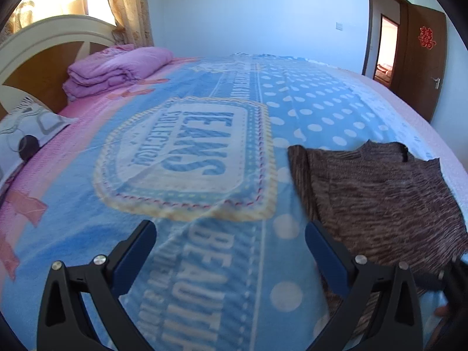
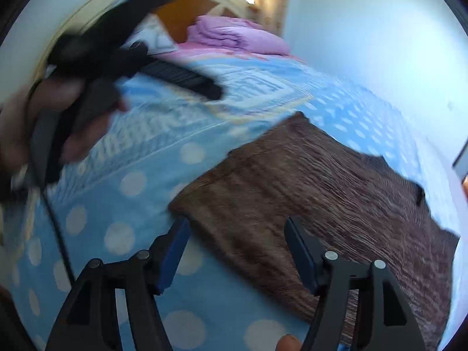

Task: Fold small clothes

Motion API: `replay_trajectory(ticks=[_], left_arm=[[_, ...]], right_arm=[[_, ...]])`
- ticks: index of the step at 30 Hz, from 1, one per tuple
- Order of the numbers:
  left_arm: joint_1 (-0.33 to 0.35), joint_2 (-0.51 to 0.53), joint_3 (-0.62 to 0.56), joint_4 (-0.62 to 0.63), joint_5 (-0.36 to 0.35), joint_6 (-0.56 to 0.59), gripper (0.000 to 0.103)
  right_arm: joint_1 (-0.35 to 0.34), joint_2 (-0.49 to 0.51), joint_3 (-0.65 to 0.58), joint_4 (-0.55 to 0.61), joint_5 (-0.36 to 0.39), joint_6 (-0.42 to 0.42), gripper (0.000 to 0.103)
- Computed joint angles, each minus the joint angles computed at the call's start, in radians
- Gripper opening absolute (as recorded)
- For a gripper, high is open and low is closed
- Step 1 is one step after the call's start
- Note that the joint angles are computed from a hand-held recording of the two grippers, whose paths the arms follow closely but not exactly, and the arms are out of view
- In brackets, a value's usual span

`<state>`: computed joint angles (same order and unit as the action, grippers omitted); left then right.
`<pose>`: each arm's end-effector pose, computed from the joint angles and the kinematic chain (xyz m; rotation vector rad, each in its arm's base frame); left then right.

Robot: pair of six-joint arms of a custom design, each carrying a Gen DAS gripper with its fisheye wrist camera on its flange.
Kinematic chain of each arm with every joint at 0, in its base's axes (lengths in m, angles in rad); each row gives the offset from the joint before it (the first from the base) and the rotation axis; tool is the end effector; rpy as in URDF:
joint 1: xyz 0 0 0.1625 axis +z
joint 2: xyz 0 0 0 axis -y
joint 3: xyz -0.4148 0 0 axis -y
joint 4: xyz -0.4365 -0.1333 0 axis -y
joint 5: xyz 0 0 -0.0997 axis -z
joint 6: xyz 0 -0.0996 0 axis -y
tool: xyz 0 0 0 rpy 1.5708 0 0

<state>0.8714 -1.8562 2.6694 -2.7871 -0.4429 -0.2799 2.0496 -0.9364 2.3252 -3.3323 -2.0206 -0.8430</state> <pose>-0.0169 -0.3669 0.2433 0.1728 2.1224 -1.0090 0.2874 -0.3583 0.0201 1.5135 -2.1300 0.3759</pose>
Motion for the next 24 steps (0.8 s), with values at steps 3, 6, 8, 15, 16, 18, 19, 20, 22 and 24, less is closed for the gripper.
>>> replay_trajectory(ticks=[3, 6, 8, 15, 16, 18, 19, 20, 22, 24], left_arm=[[0.046, 0.074, -0.036, -0.087, -0.082, 0.067, 0.103], [0.100, 0.146, -0.084, -0.110, -0.159, 0.078, 0.103], [0.128, 0.183, -0.111, -0.123, -0.198, 0.079, 0.103], [0.165, 0.303, -0.188, -0.166, -0.233, 0.107, 0.103], [0.170, 0.319, -0.199, -0.166, -0.237, 0.114, 0.103], [0.176, 0.357, -0.225, -0.153, -0.235, 0.113, 0.103], [0.183, 0.368, -0.235, -0.149, -0.252, 0.117, 0.103], [0.189, 0.380, -0.247, -0.145, -0.262, 0.123, 0.101], [0.197, 0.406, -0.270, -0.123, -0.268, 0.127, 0.093], [0.200, 0.425, -0.282, -0.131, -0.262, 0.137, 0.089]], right_arm=[[0.011, 0.045, -0.009, -0.033, -0.045, -0.026, 0.068], [0.013, 0.069, -0.032, -0.038, -0.061, -0.014, 0.068], [0.012, 0.080, -0.043, -0.031, -0.061, -0.007, 0.068], [0.013, 0.104, -0.044, -0.068, -0.060, -0.017, 0.068], [0.013, 0.109, -0.044, -0.080, -0.062, -0.020, 0.068], [0.015, 0.119, -0.045, -0.100, -0.065, -0.027, 0.068], [0.016, 0.120, -0.043, -0.109, -0.066, -0.030, 0.068], [0.014, 0.123, -0.043, -0.113, -0.065, -0.030, 0.068], [0.009, 0.121, -0.046, -0.107, -0.061, -0.019, 0.067], [0.006, 0.120, -0.047, -0.106, -0.060, -0.012, 0.065]])
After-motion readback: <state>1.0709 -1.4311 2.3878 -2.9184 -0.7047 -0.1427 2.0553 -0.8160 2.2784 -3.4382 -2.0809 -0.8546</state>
